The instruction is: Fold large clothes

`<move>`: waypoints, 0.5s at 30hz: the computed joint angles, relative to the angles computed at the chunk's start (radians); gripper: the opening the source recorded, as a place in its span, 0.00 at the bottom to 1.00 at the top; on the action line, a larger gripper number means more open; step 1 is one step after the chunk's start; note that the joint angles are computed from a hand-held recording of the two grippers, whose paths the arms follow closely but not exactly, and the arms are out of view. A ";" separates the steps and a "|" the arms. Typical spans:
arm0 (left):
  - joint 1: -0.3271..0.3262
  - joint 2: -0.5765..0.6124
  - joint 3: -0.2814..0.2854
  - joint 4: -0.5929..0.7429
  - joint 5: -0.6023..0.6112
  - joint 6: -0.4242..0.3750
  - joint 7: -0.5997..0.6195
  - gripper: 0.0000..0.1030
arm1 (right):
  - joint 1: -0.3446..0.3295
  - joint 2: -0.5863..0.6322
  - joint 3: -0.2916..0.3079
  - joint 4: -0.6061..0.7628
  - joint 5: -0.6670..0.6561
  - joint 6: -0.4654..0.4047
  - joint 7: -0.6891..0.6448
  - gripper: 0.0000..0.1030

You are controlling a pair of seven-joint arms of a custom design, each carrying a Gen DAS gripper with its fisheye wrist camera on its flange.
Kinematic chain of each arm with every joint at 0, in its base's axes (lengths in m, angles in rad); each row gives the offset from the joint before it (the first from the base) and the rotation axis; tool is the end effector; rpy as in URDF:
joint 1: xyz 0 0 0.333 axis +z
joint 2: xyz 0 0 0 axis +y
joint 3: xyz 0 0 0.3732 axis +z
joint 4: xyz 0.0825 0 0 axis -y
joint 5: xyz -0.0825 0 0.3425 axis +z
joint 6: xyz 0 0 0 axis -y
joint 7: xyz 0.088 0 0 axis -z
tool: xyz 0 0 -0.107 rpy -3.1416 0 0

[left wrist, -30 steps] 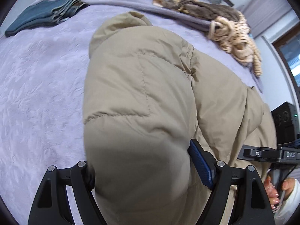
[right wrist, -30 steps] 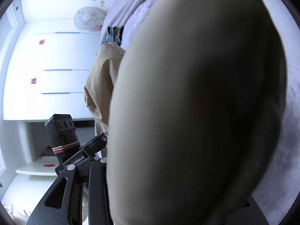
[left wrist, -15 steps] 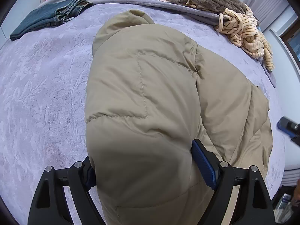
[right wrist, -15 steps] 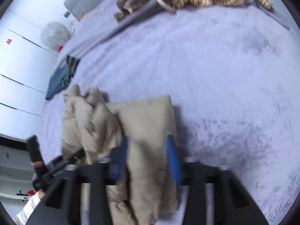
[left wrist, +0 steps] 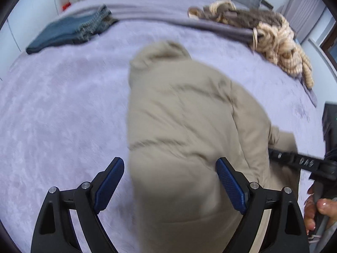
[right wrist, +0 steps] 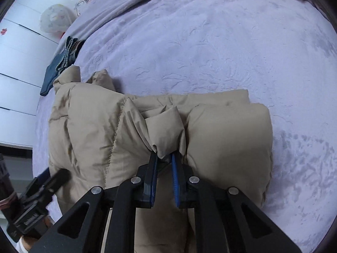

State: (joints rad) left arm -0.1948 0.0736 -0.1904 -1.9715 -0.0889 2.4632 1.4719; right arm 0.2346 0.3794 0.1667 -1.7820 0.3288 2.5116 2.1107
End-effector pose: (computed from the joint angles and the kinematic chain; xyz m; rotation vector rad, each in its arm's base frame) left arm 0.5348 -0.2131 0.5548 -1.8299 2.2971 -0.5985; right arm 0.6180 0.2426 0.4590 -1.5044 2.2548 0.2413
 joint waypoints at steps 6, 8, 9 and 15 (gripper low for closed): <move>-0.013 0.080 0.005 0.069 0.050 -0.014 -0.049 0.88 | -0.014 -0.007 0.013 -0.055 0.027 0.049 -0.044 0.10; -0.027 0.088 -0.001 0.057 0.072 -0.004 -0.019 0.88 | -0.021 -0.013 0.019 -0.081 0.045 0.070 -0.060 0.09; -0.034 0.086 -0.001 0.044 0.086 0.009 -0.010 0.88 | -0.027 -0.014 0.023 -0.090 0.059 0.077 -0.070 0.09; -0.043 0.071 0.010 0.035 0.116 -0.016 -0.035 0.88 | -0.031 -0.043 0.022 -0.083 0.094 0.040 -0.068 0.14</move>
